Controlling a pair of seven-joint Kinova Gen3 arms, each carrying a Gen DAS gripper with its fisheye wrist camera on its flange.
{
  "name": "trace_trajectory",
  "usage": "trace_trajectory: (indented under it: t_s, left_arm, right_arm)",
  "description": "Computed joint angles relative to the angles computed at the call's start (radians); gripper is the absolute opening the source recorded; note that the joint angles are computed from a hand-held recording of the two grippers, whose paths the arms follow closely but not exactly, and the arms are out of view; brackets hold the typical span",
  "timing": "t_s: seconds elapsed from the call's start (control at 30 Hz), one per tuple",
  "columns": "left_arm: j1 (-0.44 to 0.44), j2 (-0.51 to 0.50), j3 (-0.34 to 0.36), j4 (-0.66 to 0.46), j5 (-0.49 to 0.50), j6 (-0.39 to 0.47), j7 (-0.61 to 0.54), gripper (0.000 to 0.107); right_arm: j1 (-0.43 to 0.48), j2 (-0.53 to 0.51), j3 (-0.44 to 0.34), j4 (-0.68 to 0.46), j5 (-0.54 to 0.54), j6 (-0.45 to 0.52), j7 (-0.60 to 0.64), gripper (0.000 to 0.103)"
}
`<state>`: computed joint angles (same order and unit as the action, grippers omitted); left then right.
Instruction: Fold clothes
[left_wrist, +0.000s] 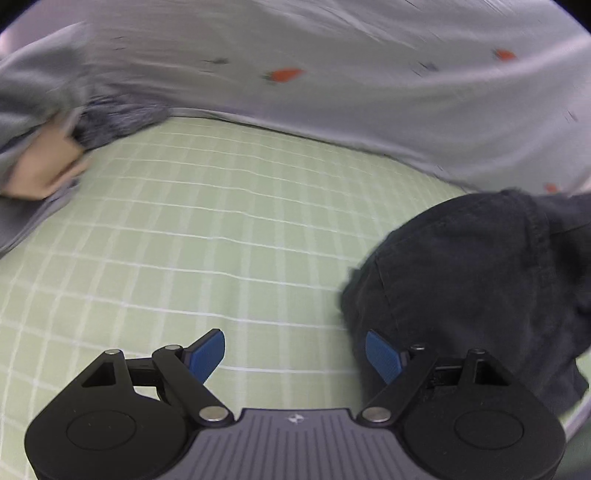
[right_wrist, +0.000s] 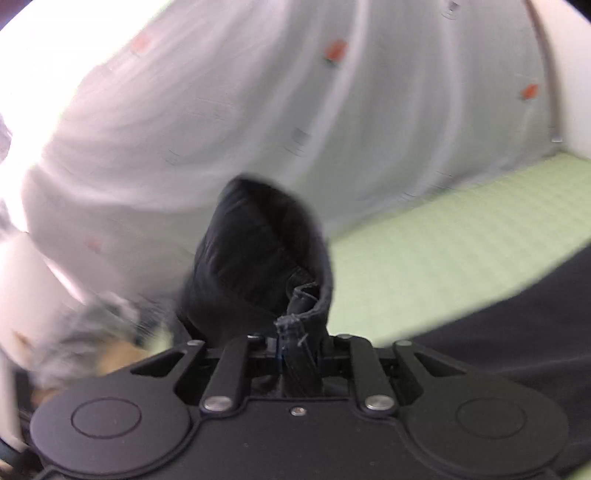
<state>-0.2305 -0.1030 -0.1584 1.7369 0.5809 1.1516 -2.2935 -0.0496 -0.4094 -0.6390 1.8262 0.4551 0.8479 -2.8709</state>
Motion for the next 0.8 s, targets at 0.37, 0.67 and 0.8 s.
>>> trace_trajectory:
  t_s: [0.37, 0.67, 0.8]
  left_arm:
    - [0.15, -0.014, 0.111, 0.063, -0.282, -0.071, 0.111, 0.084]
    - [0.123, -0.037, 0.067, 0.052, -0.171, -0.053, 0.121, 0.084]
    - [0.143, -0.044, 0.075, 0.053, -0.17, -0.057, 0.104, 0.084]
  right_arm:
    - [0.013, 0.125, -0.098, 0.024, -0.024, 0.286, -0.194, 0.057]
    - [-0.08, 0.02, 0.038, 0.2, -0.025, 0.006, -0.532, 0.023]
    - [-0.004, -0.05, -0.049, 0.181, 0.069, 0.064, -0.59, 0.014]
